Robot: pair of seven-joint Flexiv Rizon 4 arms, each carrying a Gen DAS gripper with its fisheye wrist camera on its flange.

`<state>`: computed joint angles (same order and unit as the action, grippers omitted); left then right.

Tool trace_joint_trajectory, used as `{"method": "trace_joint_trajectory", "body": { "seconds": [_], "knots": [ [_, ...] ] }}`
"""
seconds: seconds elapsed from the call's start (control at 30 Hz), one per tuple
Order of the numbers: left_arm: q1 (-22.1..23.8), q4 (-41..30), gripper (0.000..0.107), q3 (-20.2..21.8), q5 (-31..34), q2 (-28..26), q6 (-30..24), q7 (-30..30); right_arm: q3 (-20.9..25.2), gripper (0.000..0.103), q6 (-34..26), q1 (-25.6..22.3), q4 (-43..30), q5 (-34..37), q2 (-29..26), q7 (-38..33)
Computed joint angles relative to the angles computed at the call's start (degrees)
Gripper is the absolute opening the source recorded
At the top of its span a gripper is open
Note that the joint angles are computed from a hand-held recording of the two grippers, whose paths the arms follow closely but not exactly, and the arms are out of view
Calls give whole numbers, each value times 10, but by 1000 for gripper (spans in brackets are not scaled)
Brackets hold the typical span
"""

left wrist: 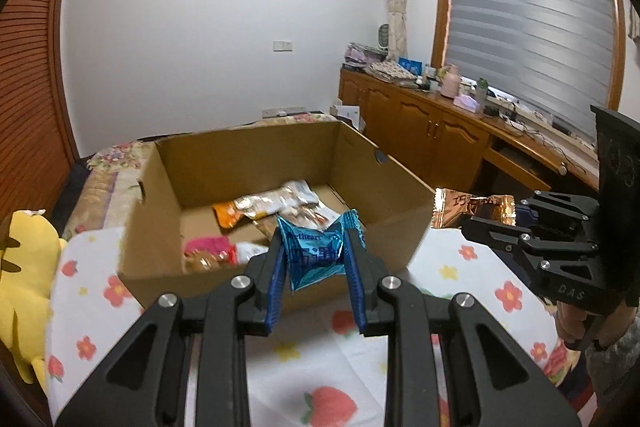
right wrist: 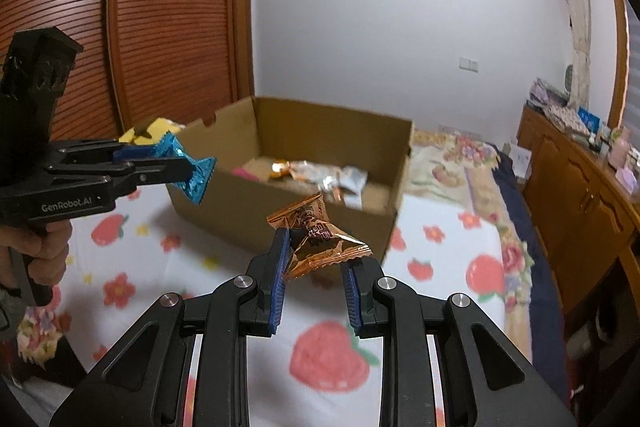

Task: Organize snacks
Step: 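Lift both held snacks and carry them over the open box, then open the left gripper to drop the teal candy while the right gripper releases the copper packet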

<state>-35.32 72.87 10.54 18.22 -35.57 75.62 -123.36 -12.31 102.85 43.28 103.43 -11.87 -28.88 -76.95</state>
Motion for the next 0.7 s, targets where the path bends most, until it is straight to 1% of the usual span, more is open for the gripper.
{"method": "trace_joint_trajectory", "body": {
  "seconds": [0.1, 0.17, 0.27, 0.43, 0.6, 0.7],
  "knots": [
    [2, -22, 26, 12, 3, -8, -15, -5, 11, 23, -12, -11, -33, -8, -15, 5],
    [4, -38, 26, 20, 10, -15, -27, -10, 9, 23, -22, -12, -58, -14, -27, 14],
    [14, -53, 26, 19, 13, -23, -43, -12, 12, 23, -43, -18, -96, -28, -46, 31],
    [32, -68, 26, 8, 9, -36, -57, -14, 46, 23, -98, -53, -158, -59, -77, 66],
    [38, -83, 26, 5, 9, -50, -79, -14, 70, 23, -136, -75, -200, -94, -103, 92],
    [47, -84, 26, -4, 2, -55, -85, -8, 67, 23, -145, -74, -204, -115, -108, 105]
  ]
}}
